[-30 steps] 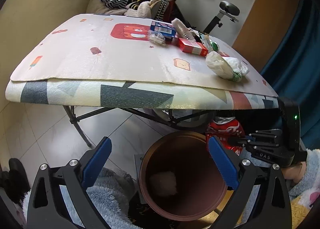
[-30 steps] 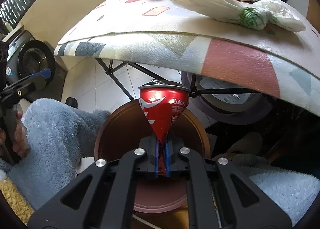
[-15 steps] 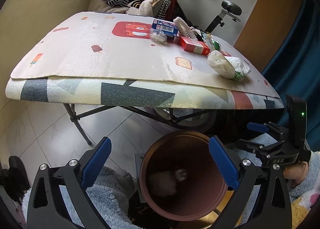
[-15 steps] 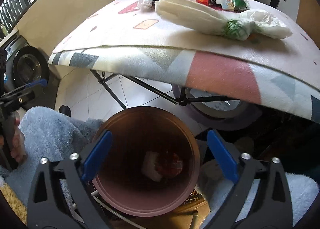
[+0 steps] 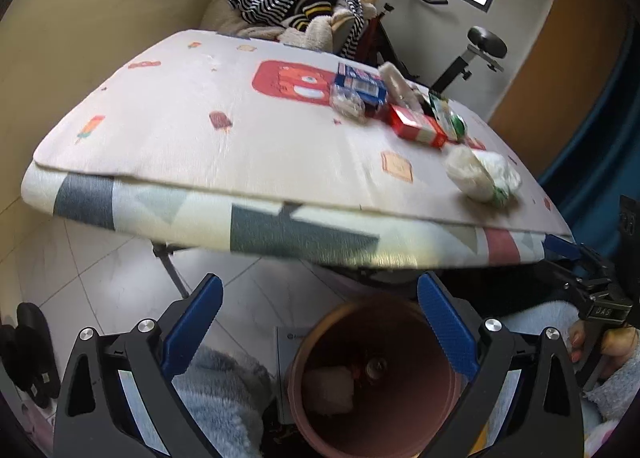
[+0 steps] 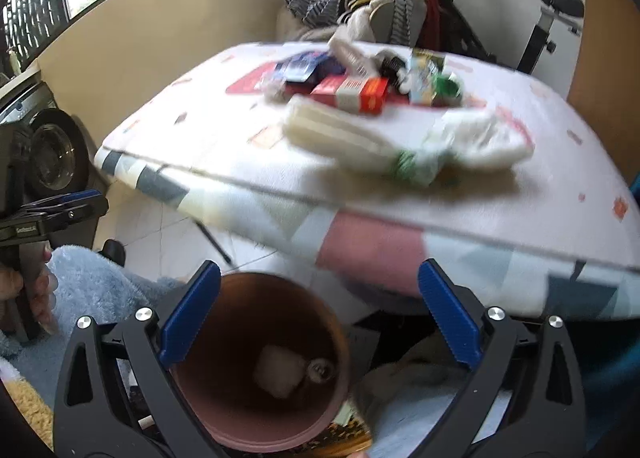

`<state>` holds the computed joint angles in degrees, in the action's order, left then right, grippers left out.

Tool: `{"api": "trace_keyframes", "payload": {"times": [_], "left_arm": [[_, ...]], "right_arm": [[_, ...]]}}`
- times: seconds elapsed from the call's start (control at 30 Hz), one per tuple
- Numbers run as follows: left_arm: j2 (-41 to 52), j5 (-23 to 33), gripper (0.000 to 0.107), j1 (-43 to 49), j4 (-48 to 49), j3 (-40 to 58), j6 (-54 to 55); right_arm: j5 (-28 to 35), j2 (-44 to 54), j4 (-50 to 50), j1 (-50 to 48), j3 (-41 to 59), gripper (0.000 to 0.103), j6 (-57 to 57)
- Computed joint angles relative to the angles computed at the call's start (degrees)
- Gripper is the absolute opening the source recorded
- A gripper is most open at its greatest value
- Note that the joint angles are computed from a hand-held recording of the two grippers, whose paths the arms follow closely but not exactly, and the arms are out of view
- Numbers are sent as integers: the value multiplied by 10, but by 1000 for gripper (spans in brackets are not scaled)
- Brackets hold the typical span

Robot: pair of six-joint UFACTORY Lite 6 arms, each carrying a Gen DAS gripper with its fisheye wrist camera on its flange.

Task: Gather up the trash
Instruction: 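Move both tools back above the table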

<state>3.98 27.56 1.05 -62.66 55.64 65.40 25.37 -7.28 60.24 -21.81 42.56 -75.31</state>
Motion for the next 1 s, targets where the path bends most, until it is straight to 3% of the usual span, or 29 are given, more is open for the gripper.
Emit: {"api": "trace_keyframes", "payload": {"times": [0.2,0.33,0.43,0.57,0.73,0.9,0.97,1.0], "left_arm": [[34,-11,96,-18,-43,70,24],[51,-23,96,-41,-7,129,-4],[79,-12,96,-56,54,187,-61],[116,0,96,-77,129,263,-137],[170,16,96,-88,205,344,-238],[213,37,96,-82,215,396,-264],[231,43,96,-79,219,414,-269],[236,43,96,-78,220,417,-269]], "right_arm": [[-15,45,-5,-18,71,97,0],[-12,83,-10,-34,120,97,-8],[13,131,-78,-44,184,97,64],[-11,178,-179,-28,240,97,185],[9,227,-158,-44,286,97,186],[26,279,-110,-67,331,97,157],[42,307,-96,-71,358,94,149],[46,315,-100,-70,367,87,151]]}}
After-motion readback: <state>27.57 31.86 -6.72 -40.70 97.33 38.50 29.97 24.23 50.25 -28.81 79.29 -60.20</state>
